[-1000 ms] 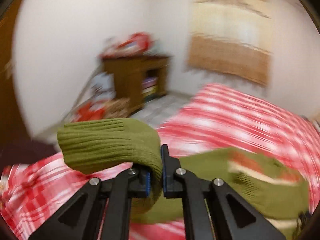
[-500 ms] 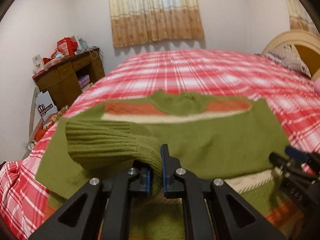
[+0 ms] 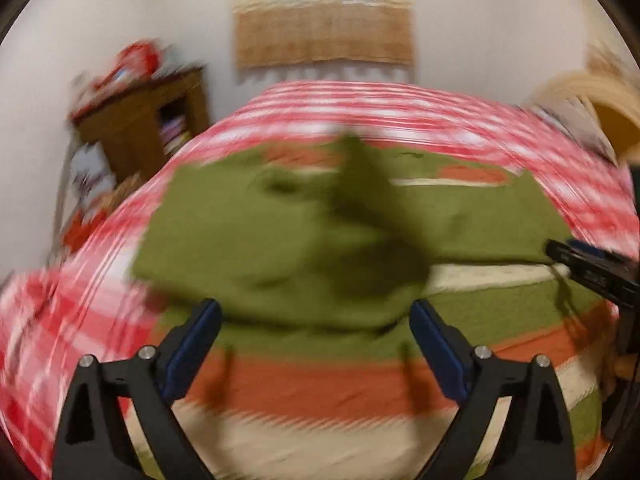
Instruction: Fold small clothes
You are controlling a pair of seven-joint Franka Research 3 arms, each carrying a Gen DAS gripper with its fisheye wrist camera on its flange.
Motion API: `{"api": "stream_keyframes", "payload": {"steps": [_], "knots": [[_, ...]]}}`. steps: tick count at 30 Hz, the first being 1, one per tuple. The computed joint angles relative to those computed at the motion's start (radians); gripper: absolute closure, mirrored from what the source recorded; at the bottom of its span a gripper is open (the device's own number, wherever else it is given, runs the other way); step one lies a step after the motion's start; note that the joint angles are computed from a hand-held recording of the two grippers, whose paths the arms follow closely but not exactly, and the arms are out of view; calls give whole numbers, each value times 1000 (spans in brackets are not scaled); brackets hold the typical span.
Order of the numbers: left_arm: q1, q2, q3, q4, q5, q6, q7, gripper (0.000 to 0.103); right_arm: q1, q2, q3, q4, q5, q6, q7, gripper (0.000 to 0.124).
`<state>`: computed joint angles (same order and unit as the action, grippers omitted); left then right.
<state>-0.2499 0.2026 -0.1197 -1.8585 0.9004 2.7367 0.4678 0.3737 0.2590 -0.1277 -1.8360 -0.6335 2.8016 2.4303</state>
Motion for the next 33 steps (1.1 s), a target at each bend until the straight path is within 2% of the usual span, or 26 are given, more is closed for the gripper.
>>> {"api": "stream_keyframes", "payload": {"steps": [1,3,4,5,7,9,10,11,13,15,16,19,22,24,25,26,28,30,33], "knots": [[4,-16,14,-26,12,4,-49,6,2,3,1,7,1,-13,-5,75],[7,-31,30,-51,55,-39,-149,6,9,12,4,31,-3,-56,-16,75],[14,-28,28,-54,44,-70,-169,7,14,17,6,47,-7,-87,-23,75],[31,-22,20,-58,6,-60,-162,7,16,15,12,58,-2,-109,-29,75],[39,-29,28,-79,43,-2,-227,5,-18,-16,45,9,83,-10,-55,74],[33,-10,16,-54,47,-37,-212,2,-45,-42,74,-38,195,92,-90,72],[23,2,12,-36,58,-65,-207,0,-66,-54,103,-63,285,155,-128,64],[21,5,11,-32,60,-72,-204,0,-80,-57,126,-78,356,195,-172,56],[21,8,10,-31,57,-63,-210,0,-123,-52,193,-92,510,256,-274,51],[17,9,12,-32,63,-49,-227,0,-158,-25,252,-59,623,221,-374,51],[14,6,13,-37,70,-48,-236,0,-148,-10,248,-37,639,194,-392,51],[-5,0,24,-45,89,-58,-254,0,-88,65,207,67,632,89,-422,51],[25,-31,16,-88,107,-33,-270,0,6,110,124,124,575,60,-402,51],[32,-32,15,-91,118,-24,-278,0,95,145,44,184,457,-1,-368,63],[45,-40,18,-103,116,-9,-269,0,109,153,32,202,430,-27,-367,80],[49,-42,17,-105,116,-6,-268,0,129,160,17,219,391,-48,-360,91],[55,-43,16,-105,118,-1,-268,0,107,161,49,230,403,-55,-423,115],[57,-41,13,-103,116,1,-267,0,153,150,8,239,305,-69,-398,115],[60,-43,13,-105,116,8,-273,0,150,126,11,249,259,-35,-401,116]]}}
